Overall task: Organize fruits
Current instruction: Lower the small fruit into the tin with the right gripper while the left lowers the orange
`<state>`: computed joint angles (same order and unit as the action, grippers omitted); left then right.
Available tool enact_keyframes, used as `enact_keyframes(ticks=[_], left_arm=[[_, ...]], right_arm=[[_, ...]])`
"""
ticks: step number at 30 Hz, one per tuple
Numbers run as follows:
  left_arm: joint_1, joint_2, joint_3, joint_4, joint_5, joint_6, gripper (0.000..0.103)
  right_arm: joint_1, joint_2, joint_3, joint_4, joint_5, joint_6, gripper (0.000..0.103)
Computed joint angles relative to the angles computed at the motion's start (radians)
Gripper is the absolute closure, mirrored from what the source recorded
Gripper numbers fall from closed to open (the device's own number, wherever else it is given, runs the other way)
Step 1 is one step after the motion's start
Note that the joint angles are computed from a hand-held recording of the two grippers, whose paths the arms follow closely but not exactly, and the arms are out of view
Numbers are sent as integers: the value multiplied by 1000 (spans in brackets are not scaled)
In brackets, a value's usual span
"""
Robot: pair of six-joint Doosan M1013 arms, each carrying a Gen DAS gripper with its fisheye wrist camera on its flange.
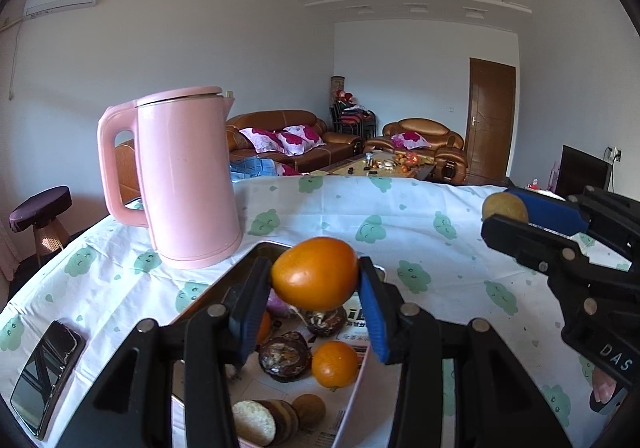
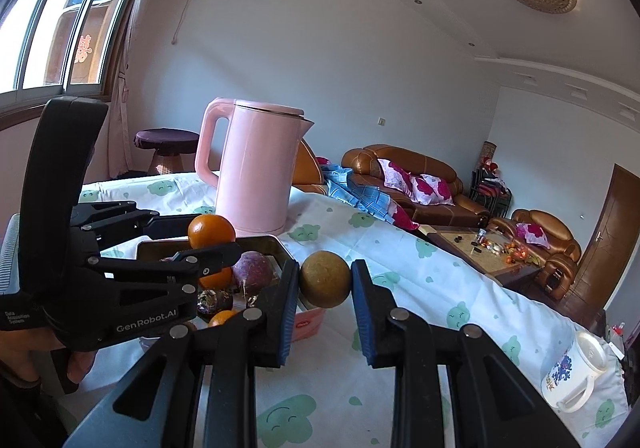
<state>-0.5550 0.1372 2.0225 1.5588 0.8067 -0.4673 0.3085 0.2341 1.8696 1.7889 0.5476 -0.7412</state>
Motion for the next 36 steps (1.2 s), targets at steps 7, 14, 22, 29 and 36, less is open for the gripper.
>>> enact_keyframes(ticks=[7, 14, 22, 29, 36], left_arm=[[17, -18, 20, -33, 15, 12, 58], [36, -32, 34, -56, 18, 16, 58], [57, -38, 39, -83, 11, 41, 58], [73, -42, 45, -105, -7, 56, 58], [84, -45, 49, -125, -26, 81, 58]], right_arm=[[25, 12, -21, -51, -4, 47, 75], [49, 22, -36, -100, -17, 84, 75], [67, 34, -51, -151, -27, 133, 75], [88, 49, -66, -200, -43, 178, 75], [108, 63, -79, -254, -65, 233, 75]])
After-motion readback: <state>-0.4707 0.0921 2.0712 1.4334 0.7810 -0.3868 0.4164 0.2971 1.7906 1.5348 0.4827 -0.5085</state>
